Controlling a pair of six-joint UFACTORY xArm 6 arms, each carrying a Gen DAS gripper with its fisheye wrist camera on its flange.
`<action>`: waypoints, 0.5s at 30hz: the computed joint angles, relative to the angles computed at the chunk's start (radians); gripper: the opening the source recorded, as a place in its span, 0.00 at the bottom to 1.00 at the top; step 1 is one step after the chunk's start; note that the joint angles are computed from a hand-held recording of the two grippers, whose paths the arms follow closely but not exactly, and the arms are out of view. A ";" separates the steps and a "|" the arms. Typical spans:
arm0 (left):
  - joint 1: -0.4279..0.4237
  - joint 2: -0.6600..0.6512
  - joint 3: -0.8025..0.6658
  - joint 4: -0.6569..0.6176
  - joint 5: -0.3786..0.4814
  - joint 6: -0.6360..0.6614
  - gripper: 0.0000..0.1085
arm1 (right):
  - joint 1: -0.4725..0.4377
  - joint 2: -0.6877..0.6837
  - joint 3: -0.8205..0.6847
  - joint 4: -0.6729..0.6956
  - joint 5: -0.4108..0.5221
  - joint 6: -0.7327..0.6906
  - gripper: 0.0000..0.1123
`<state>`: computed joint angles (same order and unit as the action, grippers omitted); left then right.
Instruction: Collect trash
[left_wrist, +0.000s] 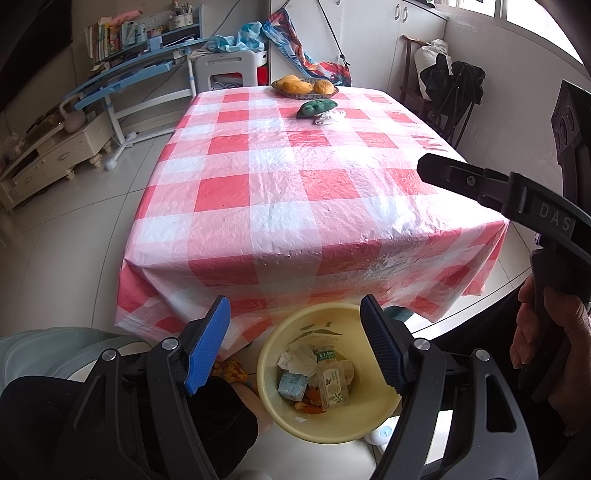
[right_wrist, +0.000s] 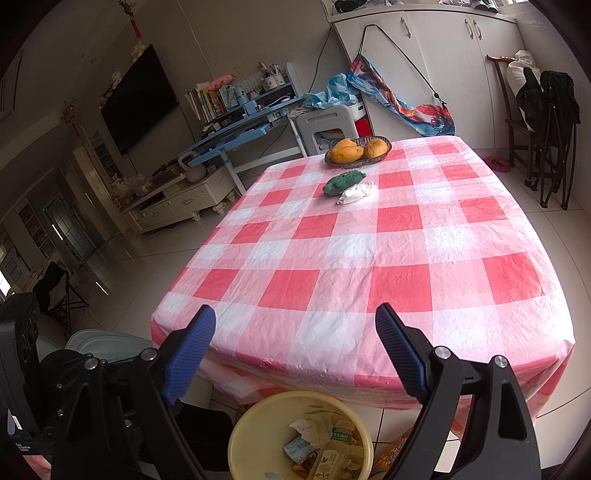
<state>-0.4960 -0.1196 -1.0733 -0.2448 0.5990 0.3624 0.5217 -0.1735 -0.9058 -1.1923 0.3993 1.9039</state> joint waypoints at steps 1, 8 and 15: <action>0.001 -0.002 0.002 -0.001 -0.001 0.002 0.64 | 0.000 0.000 0.000 0.000 0.000 0.000 0.75; 0.001 -0.001 0.001 -0.003 0.000 0.001 0.64 | 0.001 0.000 0.000 0.001 0.001 -0.001 0.75; 0.003 -0.004 0.005 -0.006 -0.003 0.004 0.64 | 0.000 0.000 0.000 0.000 0.001 -0.002 0.75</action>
<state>-0.4933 -0.1236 -1.0682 -0.2504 0.5961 0.3669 0.5217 -0.1733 -0.9059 -1.1922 0.4000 1.9021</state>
